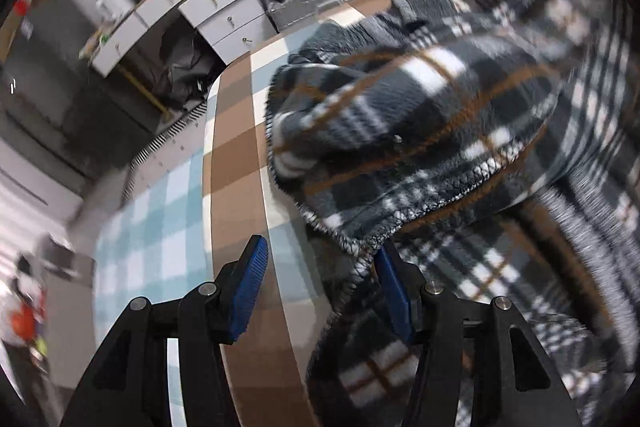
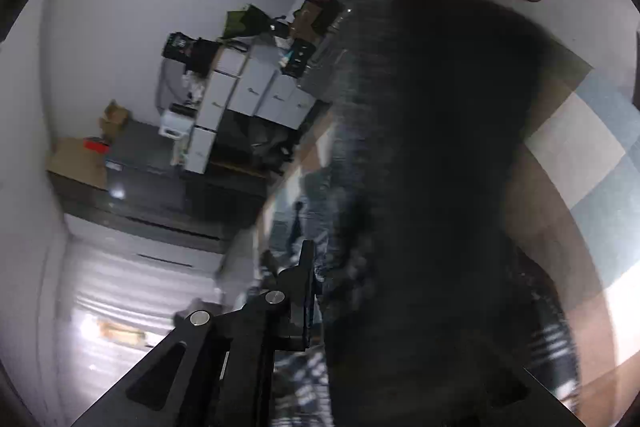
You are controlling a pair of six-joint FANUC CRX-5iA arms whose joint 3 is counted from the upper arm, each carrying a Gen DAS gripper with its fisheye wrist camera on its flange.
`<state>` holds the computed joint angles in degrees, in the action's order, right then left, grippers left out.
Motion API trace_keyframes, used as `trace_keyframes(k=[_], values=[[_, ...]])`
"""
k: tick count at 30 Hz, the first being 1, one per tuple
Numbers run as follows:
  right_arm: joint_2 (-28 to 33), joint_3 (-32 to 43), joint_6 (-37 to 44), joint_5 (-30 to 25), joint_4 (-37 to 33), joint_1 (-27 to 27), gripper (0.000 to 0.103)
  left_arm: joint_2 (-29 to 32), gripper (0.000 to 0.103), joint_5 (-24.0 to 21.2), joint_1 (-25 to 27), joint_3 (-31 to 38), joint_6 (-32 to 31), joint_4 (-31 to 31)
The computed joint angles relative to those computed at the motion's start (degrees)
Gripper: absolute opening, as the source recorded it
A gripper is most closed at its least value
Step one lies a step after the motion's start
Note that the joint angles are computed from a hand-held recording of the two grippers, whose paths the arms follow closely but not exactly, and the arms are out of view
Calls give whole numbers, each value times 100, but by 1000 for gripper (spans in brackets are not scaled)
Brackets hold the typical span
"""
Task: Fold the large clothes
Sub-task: 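Fold the held hem with the right gripper over the cardigan body toward the collar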
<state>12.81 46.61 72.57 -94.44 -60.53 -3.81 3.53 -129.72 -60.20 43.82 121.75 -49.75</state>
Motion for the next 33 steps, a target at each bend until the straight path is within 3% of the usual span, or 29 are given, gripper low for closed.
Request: trace_keyframes(k=[5, 11, 16, 20, 22, 23, 24, 25, 27, 29, 32, 33], values=[[-72, 356, 277, 64, -81, 66, 10, 10, 50, -337, -168, 10, -288, -489], [-28, 614, 207, 28, 152, 358, 10, -811, 48, -279, -110, -643, 1542, -180], [51, 853, 472, 180, 620, 999, 10, -1567, 48, 206, 291, -1430, 2897, 791], [-107, 862, 1517, 540, 1469, 1567, 10, -1619, 48, 250, 128, -1488, 3280, 753], [-468, 320, 2275, 1060, 2001, 1812, 10, -1678, 48, 326, 52, -1544, 3583, 806], [-549, 79, 2423, 1111, 2194, 1874, 10, -1630, 48, 143, 65, -1499, 3682, 745], [-520, 0, 2350, 959, 2262, 1870, 10, -1583, 48, -164, 28, -1450, 3765, 543], [-419, -101, 2098, 674, 2453, 1885, 10, -1645, 48, -172, -16, -1493, 3936, 461], [-132, -239, 1568, -87, 2573, 1794, 10, -2072, 48, 393, 160, -1826, 4383, 832], [32, -425, 1202, -575, 2667, 1716, 13, -2133, 48, 351, -2, -1770, 4625, 759], [27, -721, 1105, -950, 1879, 1137, 15, -1914, 48, 210, -258, -1386, 4357, 463], [-4, -736, 1207, -972, 1841, 1055, 25, -1833, 48, 205, -288, -1269, 4216, 424]])
